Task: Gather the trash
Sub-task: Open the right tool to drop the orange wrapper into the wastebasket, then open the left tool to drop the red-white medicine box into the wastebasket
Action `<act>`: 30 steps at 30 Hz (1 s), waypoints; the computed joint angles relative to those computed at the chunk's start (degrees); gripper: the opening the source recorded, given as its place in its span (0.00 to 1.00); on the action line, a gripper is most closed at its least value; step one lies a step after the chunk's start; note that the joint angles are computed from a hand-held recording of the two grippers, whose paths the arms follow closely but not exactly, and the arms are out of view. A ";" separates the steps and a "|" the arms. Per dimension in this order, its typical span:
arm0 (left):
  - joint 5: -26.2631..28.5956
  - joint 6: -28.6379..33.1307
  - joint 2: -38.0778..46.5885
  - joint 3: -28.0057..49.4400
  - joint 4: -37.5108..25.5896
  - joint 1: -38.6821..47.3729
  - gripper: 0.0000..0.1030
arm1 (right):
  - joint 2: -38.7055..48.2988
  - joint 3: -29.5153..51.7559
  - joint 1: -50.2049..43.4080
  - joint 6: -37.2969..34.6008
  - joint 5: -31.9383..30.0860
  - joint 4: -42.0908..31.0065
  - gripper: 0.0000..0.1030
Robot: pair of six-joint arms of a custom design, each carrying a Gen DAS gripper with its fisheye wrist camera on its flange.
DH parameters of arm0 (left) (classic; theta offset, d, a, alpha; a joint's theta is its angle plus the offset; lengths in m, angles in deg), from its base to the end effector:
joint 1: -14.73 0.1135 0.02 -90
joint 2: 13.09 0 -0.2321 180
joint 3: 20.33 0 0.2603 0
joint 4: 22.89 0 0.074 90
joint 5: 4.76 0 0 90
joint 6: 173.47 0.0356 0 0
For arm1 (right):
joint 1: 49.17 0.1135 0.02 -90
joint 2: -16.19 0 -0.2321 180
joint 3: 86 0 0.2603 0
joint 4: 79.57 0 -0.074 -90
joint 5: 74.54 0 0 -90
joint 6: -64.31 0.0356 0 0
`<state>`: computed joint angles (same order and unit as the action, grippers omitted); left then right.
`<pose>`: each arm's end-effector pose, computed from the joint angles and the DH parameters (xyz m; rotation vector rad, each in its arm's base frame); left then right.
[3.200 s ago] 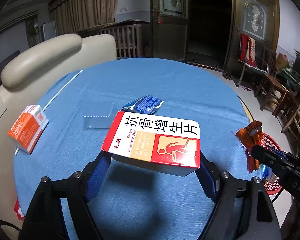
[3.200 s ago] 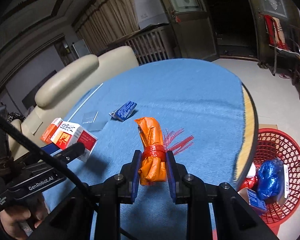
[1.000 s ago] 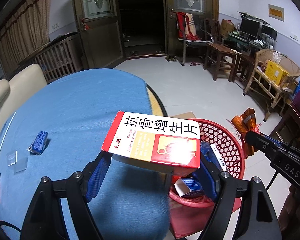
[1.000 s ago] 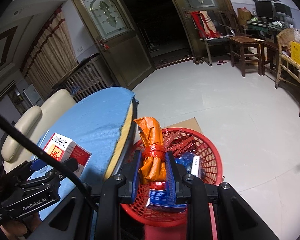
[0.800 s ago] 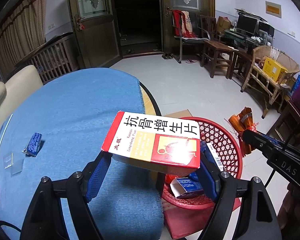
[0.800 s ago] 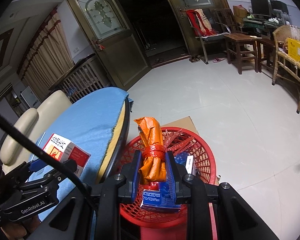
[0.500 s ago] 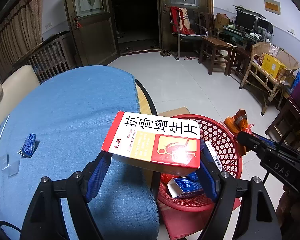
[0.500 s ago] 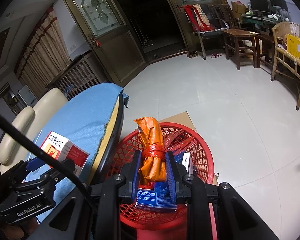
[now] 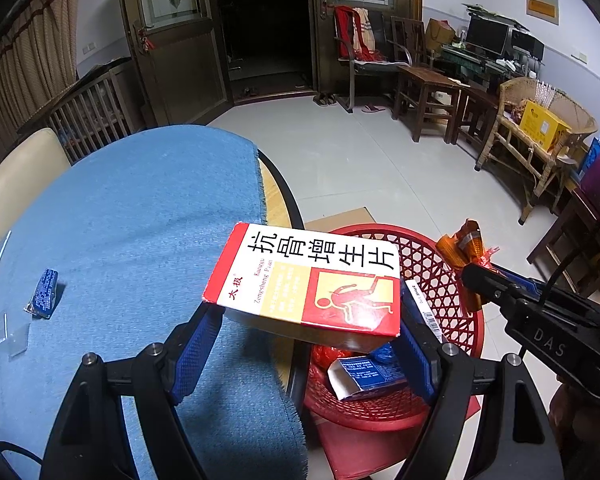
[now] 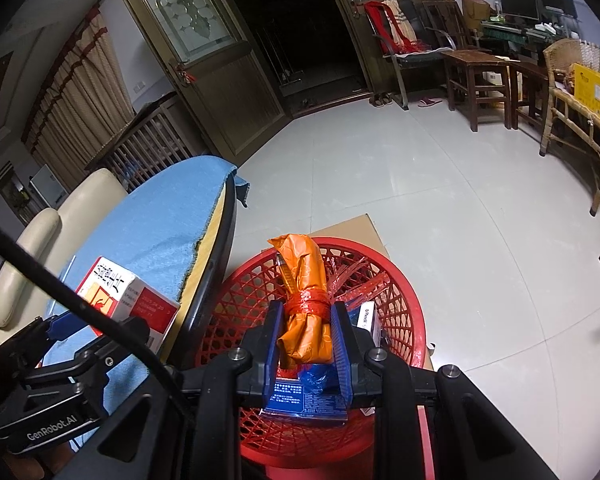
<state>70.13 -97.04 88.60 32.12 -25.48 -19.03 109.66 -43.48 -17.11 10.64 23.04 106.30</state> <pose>0.2579 -0.1612 0.0584 0.3162 2.4124 -0.0423 0.2357 0.1421 0.0656 0.1544 2.3849 0.4241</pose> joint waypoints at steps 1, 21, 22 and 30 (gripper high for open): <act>0.09 0.13 0.24 0.16 0.03 0.09 0.80 | 0.22 -0.09 -0.16 -0.06 -0.10 0.26 0.25; 2.19 0.61 5.21 3.86 0.17 0.97 0.80 | 8.37 5.56 -3.16 1.70 -2.51 -1.42 0.56; 2.69 0.70 5.35 4.07 0.00 1.02 0.80 | 7.86 4.96 -3.28 2.10 -2.09 -0.90 0.76; 3.86 0.56 5.85 4.85 -1.01 -0.16 0.82 | -1.61 -0.52 -4.95 2.14 -0.70 -1.18 0.76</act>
<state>73.99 -96.48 94.45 36.97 -26.49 -19.19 108.04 -44.00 -22.06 12.77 22.34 105.12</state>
